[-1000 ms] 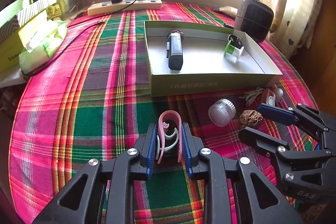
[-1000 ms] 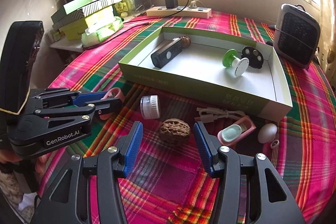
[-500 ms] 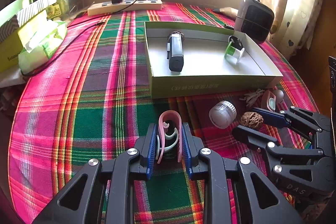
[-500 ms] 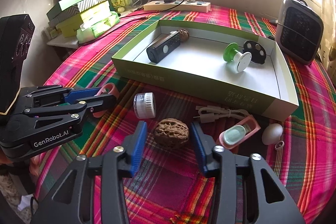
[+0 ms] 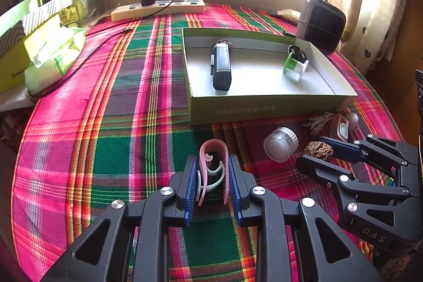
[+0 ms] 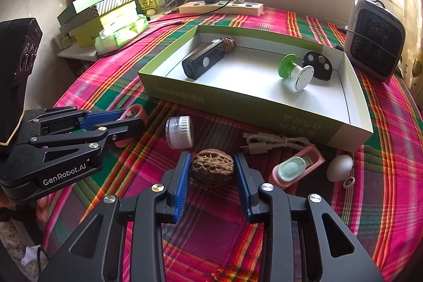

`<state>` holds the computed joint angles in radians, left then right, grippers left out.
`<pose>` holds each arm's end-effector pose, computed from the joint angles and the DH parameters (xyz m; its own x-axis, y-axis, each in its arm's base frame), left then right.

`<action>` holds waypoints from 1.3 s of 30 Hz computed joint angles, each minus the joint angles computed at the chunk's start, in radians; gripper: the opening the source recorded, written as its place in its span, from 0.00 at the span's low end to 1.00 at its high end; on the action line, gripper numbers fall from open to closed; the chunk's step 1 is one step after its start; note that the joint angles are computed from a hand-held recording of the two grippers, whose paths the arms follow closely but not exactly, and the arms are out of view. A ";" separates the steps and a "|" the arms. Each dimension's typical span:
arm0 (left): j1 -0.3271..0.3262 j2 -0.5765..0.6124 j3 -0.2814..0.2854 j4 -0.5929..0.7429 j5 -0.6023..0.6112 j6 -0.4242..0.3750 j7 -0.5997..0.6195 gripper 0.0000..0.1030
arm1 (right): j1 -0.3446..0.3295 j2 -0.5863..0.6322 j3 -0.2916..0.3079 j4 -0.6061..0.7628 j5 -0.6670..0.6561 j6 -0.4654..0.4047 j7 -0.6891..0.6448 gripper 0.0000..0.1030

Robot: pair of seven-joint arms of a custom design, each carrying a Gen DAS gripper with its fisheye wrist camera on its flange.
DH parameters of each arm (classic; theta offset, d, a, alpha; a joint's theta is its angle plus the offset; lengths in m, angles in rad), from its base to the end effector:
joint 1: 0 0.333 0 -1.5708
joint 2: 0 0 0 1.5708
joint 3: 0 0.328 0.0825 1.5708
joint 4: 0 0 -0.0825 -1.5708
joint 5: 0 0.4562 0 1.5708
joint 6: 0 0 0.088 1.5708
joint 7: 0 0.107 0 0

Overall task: Organize objects
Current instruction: 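Close the right tool on the walnut lying on the table, then carry the pink clip and the walnut over the white box with both tools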

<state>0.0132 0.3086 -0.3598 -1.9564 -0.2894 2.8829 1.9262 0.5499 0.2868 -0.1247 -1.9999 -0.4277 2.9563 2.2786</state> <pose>0.6811 -0.2128 0.3653 -0.4190 -0.9001 0.1191 -0.7463 0.2667 -0.6099 0.6259 0.3185 0.3538 0.1597 -0.9831 -0.0892 -0.7693 -0.0673 -0.6354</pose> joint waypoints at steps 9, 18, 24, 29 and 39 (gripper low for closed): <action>-0.004 -0.002 0.004 0.000 0.007 -0.003 -0.008 0.20 | 0.005 -0.006 -0.006 -0.007 -0.014 0.005 0.014 0.34; 0.009 -0.006 -0.008 0.005 -0.019 -0.010 0.018 0.20 | 0.018 -0.011 -0.025 -0.008 -0.048 0.016 0.049 0.34; 0.017 -0.024 -0.022 0.002 -0.057 0.005 0.061 0.20 | 0.028 -0.023 -0.041 -0.011 -0.098 0.027 0.096 0.34; 0.010 -0.032 -0.020 0.013 -0.078 0.011 0.085 0.20 | 0.032 -0.035 -0.057 -0.010 -0.162 0.035 0.154 0.34; -0.011 -0.002 -0.015 0.082 -0.082 -0.010 0.104 0.20 | 0.004 -0.043 -0.055 0.014 -0.259 0.024 0.235 0.34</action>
<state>0.0024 0.3063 -0.3751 -1.8748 -0.3718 2.8730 2.0299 0.5543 0.2437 -0.1797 -1.9857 -0.6866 2.9807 2.5132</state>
